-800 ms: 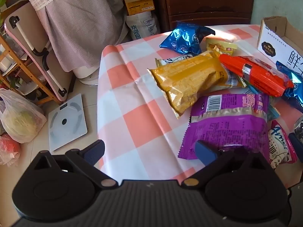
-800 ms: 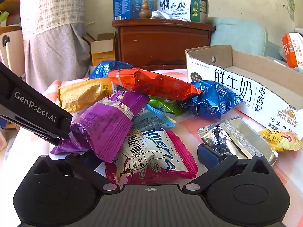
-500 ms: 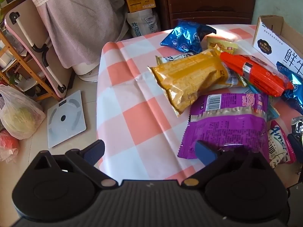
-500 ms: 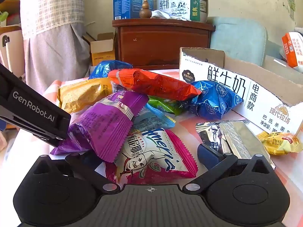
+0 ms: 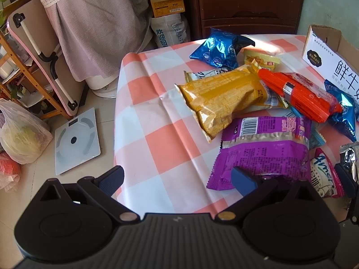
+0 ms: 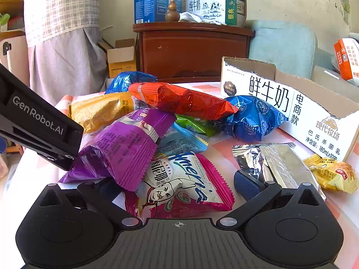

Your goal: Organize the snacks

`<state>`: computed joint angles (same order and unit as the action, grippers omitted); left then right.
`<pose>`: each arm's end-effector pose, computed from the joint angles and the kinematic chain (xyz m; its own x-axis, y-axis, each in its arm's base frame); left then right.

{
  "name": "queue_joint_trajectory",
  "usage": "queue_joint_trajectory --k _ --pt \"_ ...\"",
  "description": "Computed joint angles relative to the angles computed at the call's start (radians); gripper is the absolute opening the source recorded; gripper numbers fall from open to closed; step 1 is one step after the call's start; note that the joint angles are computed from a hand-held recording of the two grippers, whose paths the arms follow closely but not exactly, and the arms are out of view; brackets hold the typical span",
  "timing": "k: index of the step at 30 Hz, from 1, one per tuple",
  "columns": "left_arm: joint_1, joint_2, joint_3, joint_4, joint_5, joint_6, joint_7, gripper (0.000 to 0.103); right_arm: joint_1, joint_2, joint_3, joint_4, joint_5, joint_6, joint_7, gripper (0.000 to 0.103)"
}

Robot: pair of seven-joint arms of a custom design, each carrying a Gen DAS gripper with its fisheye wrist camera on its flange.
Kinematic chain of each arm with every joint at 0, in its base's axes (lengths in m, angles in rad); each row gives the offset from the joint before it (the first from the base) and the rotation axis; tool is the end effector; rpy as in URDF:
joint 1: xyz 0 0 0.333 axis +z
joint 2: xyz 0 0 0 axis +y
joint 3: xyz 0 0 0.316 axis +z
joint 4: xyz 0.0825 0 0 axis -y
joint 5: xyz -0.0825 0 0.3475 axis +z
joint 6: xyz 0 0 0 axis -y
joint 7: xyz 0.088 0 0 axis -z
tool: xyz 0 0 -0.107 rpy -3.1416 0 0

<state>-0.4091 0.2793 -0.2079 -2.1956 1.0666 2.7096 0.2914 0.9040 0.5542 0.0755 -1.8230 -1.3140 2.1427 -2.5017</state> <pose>0.4263 -0.3371 0.3020 -0.2081 -0.9654 -0.1571 -0.8307 0.2592 -0.4926 0.3829 0.4893 0.2611 -0.3248 -0.9458 -0.0010 -0.5389 0.1860 -0.8216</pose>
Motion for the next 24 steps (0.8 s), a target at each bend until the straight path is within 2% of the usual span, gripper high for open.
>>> queue_joint_trajectory --k 10,24 --pt "0.021 -0.065 0.003 -0.041 0.049 0.073 -0.065 0.101 -0.001 0.001 -0.001 -0.001 -0.002 0.002 0.002 0.103" --pt "0.066 -0.160 -0.002 -0.101 0.127 0.239 -0.149 0.101 -0.002 -0.001 0.000 -0.002 0.000 0.003 0.000 0.103"
